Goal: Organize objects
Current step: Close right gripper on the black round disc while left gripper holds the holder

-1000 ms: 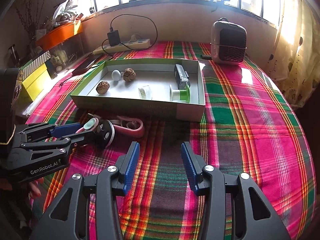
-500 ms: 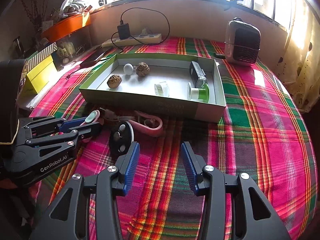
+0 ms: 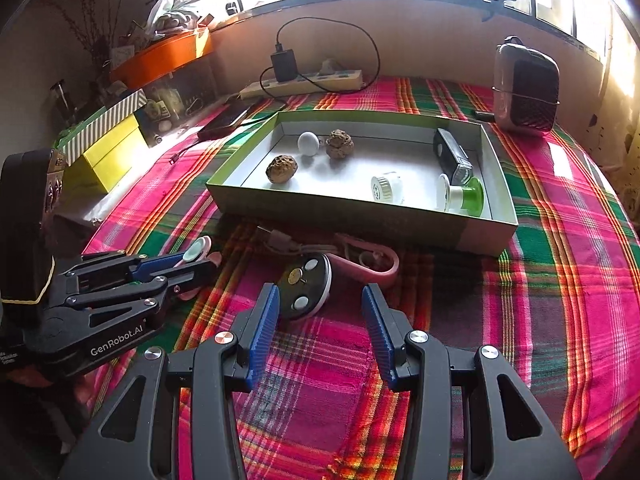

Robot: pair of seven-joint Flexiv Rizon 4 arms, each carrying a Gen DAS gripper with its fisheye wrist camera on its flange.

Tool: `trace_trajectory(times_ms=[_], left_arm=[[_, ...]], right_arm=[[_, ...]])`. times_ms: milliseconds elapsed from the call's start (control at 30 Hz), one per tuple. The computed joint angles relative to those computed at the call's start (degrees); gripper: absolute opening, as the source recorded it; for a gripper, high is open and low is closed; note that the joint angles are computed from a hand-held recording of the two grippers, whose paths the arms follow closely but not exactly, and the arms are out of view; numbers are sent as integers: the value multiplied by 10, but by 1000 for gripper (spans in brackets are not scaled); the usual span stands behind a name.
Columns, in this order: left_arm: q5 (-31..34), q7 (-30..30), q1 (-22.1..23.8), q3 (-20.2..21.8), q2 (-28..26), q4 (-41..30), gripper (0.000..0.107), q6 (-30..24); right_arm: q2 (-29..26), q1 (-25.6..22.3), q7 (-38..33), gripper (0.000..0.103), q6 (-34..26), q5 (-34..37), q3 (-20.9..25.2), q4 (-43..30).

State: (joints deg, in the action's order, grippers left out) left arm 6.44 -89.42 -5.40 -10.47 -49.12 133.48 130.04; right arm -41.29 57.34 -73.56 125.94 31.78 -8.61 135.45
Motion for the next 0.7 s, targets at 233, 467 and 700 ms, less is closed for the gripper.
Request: trace_trajectory(times_ms=[233, 467, 700], left_arm=[[16, -5, 15, -7, -5, -1, 16, 6], [20, -10, 19, -11, -10, -5, 16, 11], [22, -13, 20, -11, -12, -9, 16, 9]], right_arm=[[-9, -20, 3, 45, -18, -32, 9, -20], [-18, -20, 12, 45, -30, -48, -2, -30], [-21, -51, 24, 45, -10, -62, 23, -32]])
